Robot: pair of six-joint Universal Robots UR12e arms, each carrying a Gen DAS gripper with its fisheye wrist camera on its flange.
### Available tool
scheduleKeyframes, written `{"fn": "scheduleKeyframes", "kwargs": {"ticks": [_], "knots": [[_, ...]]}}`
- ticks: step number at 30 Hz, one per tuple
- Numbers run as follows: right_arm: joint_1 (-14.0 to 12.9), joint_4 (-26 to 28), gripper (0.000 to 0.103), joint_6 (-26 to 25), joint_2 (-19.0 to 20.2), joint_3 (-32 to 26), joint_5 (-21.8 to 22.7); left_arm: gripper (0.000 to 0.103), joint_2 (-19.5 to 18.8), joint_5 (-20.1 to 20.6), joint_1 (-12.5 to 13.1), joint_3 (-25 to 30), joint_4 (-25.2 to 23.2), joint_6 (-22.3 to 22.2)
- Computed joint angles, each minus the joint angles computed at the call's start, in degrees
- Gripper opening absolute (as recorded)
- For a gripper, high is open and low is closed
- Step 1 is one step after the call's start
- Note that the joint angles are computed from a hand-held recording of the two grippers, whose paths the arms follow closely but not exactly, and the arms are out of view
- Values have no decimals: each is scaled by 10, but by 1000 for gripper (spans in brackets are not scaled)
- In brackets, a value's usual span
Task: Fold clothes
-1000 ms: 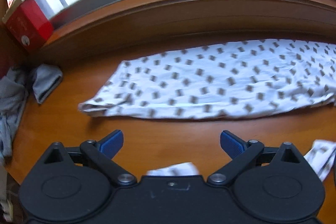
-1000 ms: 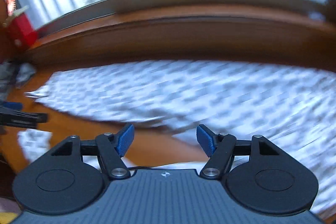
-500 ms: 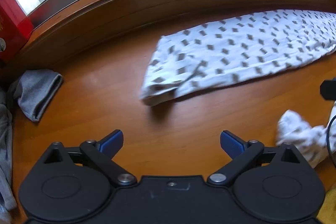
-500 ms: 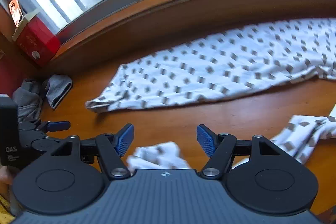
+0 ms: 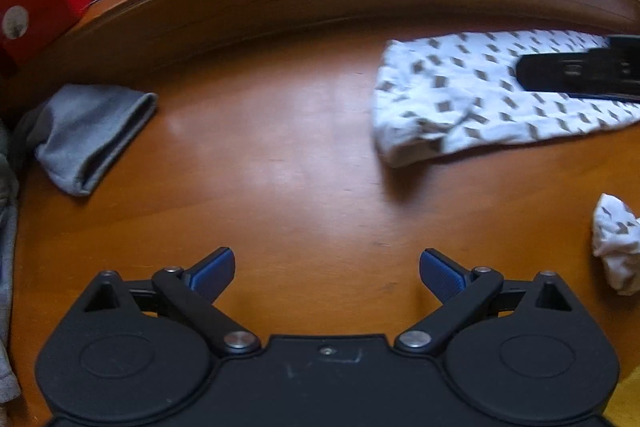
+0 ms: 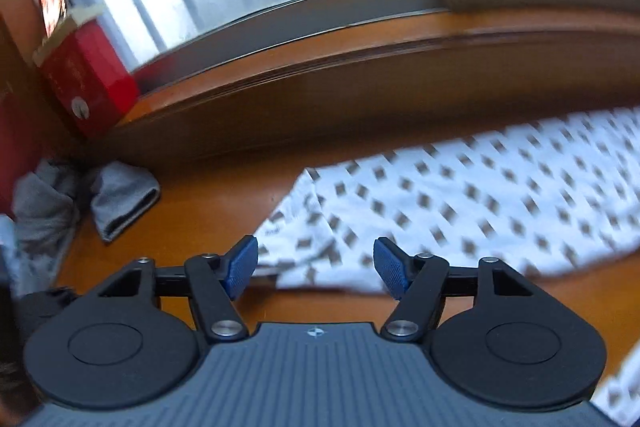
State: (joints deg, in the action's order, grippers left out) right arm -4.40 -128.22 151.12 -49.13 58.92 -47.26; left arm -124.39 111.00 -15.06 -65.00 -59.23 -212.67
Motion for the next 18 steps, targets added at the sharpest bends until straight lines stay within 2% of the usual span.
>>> {"fn": "scheduleKeyframes", "kwargs": {"ticks": [5,12,15,18], "knots": [[26,-47,68,-15,16,-5,-67,99,9,-17,6,-18,15,-10],[30,34,68,-2,43,-51,-54,99,9,-7,7,-21,10,-20],[26,101,68,1,59,-84,13,99,10,-10,9,-23,9,-30],[23,225,68,-39,87,-146,118,99,11,-14,10,-25,6,-39]]}}
